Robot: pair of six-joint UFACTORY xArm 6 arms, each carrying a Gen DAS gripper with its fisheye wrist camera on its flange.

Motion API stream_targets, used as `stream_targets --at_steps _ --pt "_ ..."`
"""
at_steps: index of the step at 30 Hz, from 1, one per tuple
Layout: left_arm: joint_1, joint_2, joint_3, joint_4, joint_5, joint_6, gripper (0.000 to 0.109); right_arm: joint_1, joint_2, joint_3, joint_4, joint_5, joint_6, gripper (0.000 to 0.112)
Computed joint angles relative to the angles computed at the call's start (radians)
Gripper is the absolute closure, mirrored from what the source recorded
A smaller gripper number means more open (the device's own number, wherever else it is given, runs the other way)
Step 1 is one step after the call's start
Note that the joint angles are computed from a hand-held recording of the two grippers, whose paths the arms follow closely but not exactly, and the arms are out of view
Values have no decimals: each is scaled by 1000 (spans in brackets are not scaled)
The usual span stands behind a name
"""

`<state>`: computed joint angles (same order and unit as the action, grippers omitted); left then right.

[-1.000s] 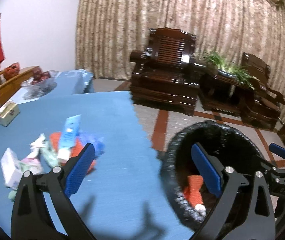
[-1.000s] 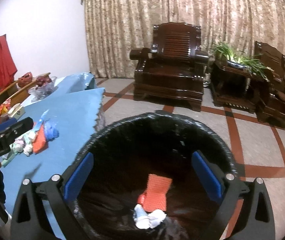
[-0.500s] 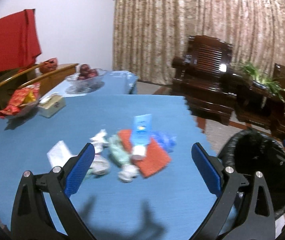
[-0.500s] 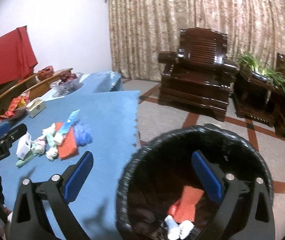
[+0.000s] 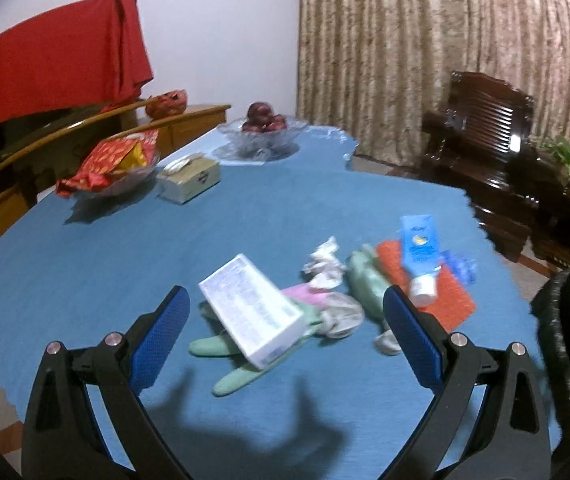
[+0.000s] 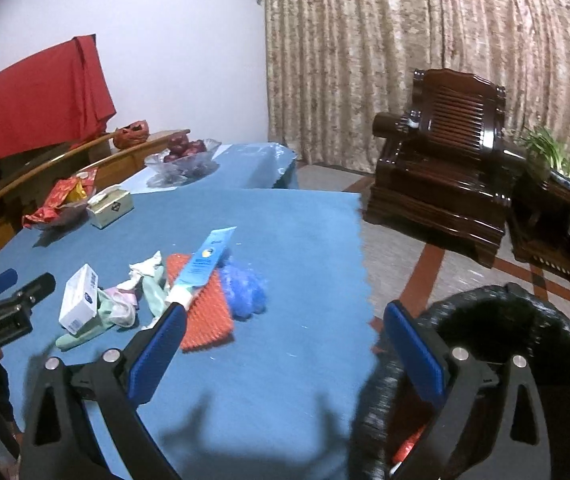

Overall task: Collect trash
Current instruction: 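Bring both tools back over the table toward the white box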

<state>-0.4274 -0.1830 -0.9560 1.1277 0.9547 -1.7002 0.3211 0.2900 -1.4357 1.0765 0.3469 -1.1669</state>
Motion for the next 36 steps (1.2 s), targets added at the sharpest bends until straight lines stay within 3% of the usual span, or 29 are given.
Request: stream_targets --at_steps 21,28,36 --pt "177 93 33 -41 -189 -41 14 87 173 -126 -174 -22 148 15" --pt "195 81 65 -73 -250 -29 39 91 188 -137 -198 -14 168 15" --pt "185 52 96 -100 -266 -1 41 95 187 -133 -196 -15 163 15"
